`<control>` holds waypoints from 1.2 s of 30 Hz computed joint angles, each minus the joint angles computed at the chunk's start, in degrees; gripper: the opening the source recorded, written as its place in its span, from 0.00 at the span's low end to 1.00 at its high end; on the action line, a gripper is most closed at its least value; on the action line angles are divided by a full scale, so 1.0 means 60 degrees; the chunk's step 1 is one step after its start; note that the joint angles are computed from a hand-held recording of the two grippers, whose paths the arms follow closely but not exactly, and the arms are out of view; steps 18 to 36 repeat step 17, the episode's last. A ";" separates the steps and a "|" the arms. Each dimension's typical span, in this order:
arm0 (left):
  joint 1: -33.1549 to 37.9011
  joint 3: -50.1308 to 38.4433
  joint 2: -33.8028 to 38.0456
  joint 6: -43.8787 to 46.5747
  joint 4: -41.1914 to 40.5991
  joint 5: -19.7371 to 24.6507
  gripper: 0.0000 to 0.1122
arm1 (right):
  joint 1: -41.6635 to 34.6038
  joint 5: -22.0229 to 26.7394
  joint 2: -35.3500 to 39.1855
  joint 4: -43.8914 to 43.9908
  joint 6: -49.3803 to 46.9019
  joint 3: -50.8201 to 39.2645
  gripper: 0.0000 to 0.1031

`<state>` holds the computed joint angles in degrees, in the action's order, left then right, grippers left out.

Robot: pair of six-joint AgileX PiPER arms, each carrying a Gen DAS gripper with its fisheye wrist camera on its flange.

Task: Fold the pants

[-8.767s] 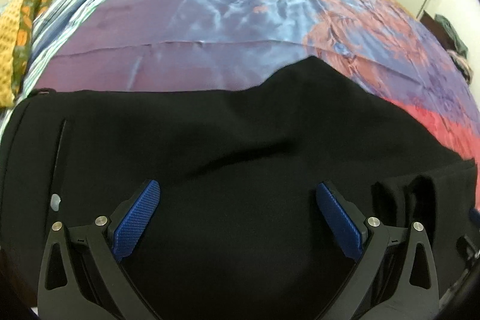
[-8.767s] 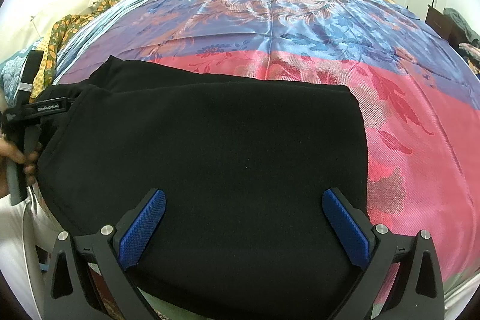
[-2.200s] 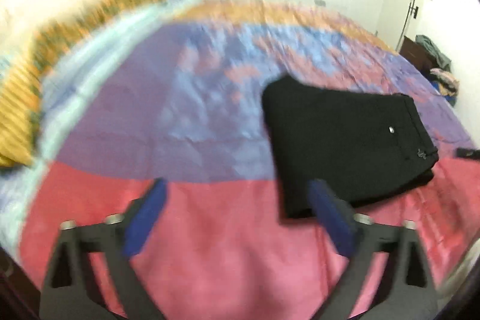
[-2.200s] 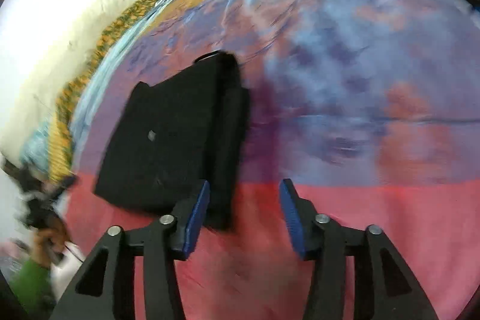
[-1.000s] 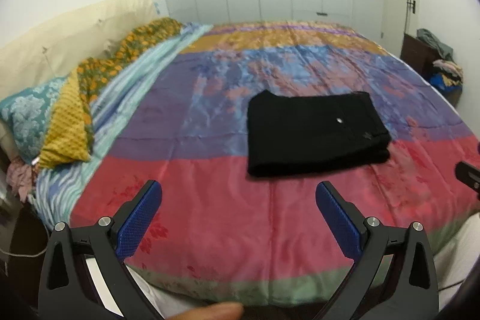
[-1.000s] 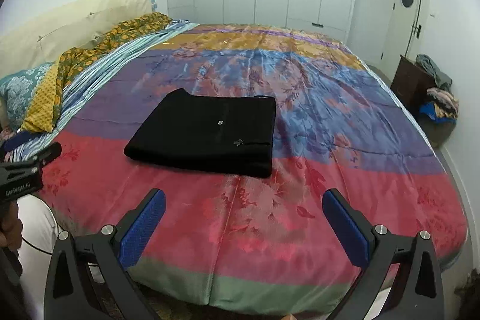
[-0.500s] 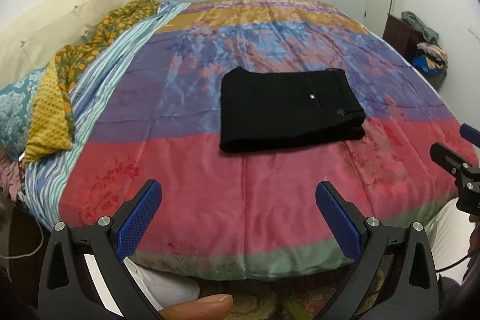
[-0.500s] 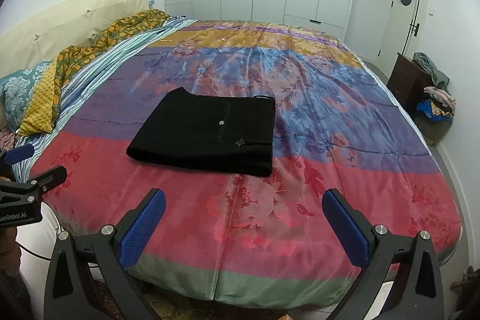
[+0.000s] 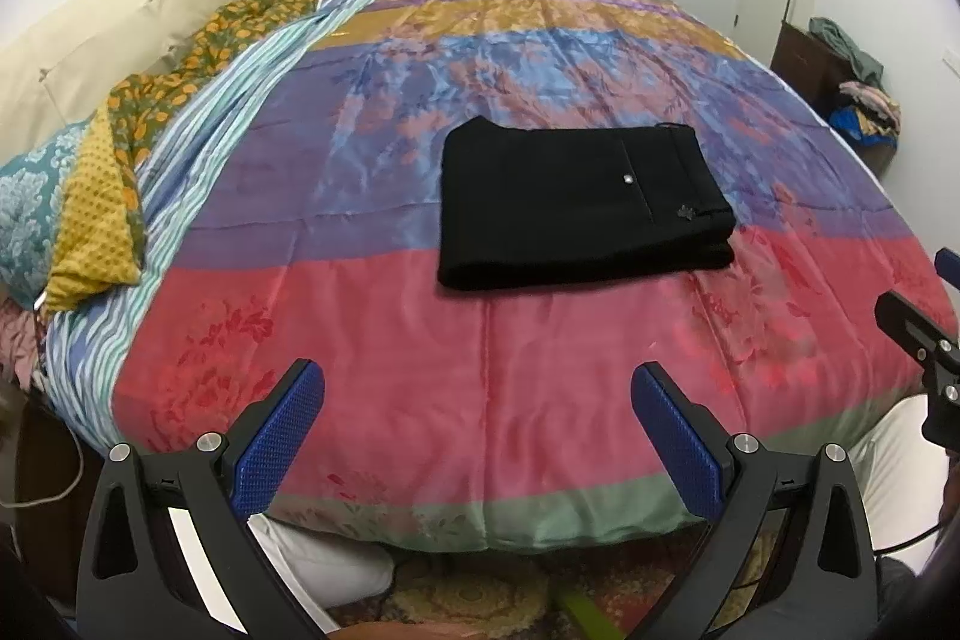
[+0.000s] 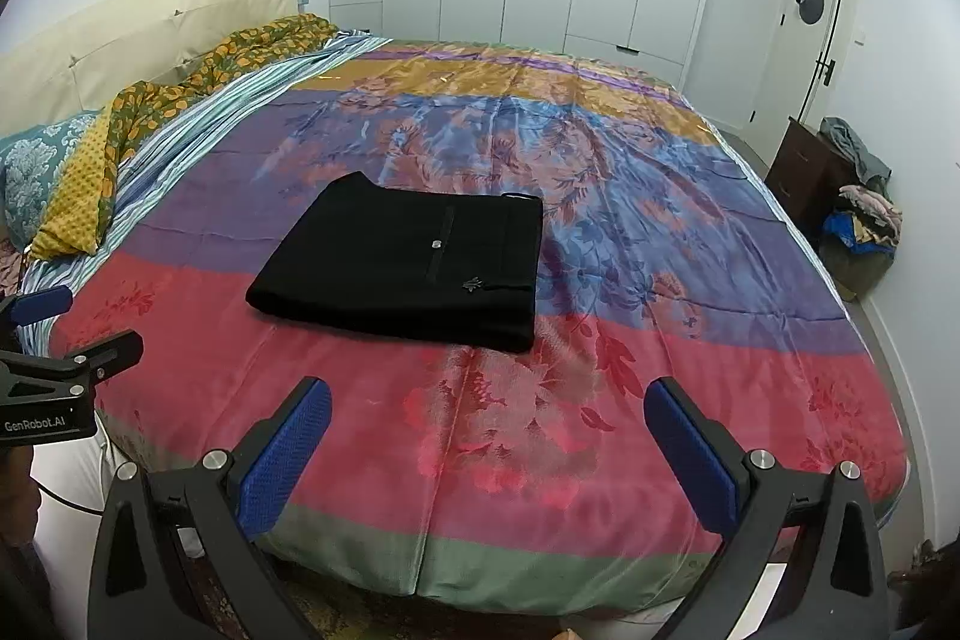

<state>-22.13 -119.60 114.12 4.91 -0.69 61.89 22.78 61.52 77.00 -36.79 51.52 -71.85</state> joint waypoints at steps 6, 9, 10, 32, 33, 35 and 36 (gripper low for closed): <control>-0.0001 0.0045 -0.0017 -0.0005 0.0015 -0.0071 0.91 | 0.0049 0.0078 -0.0059 -0.0020 -0.0003 0.0050 1.00; -0.0007 0.0066 -0.0030 -0.0008 0.0017 -0.0086 0.91 | 0.0065 0.0112 -0.0075 -0.0007 0.0035 0.0060 1.00; -0.0014 0.0071 -0.0035 -0.0032 0.0032 -0.0085 0.91 | 0.0071 0.0114 -0.0078 0.0000 0.0042 0.0067 1.00; 0.0054 0.0614 -0.0380 -0.0039 -0.0078 -0.0611 0.91 | 0.0138 0.0147 -0.0070 0.0018 0.0051 0.0054 1.00; 0.0054 0.0614 -0.0380 -0.0039 -0.0078 -0.0611 0.91 | 0.0138 0.0147 -0.0070 0.0018 0.0051 0.0054 1.00; 0.0054 0.0614 -0.0380 -0.0039 -0.0078 -0.0611 0.91 | 0.0138 0.0147 -0.0070 0.0018 0.0051 0.0054 1.00; 0.0054 0.0614 -0.0380 -0.0039 -0.0078 -0.0611 0.91 | 0.0138 0.0147 -0.0070 0.0018 0.0051 0.0054 1.00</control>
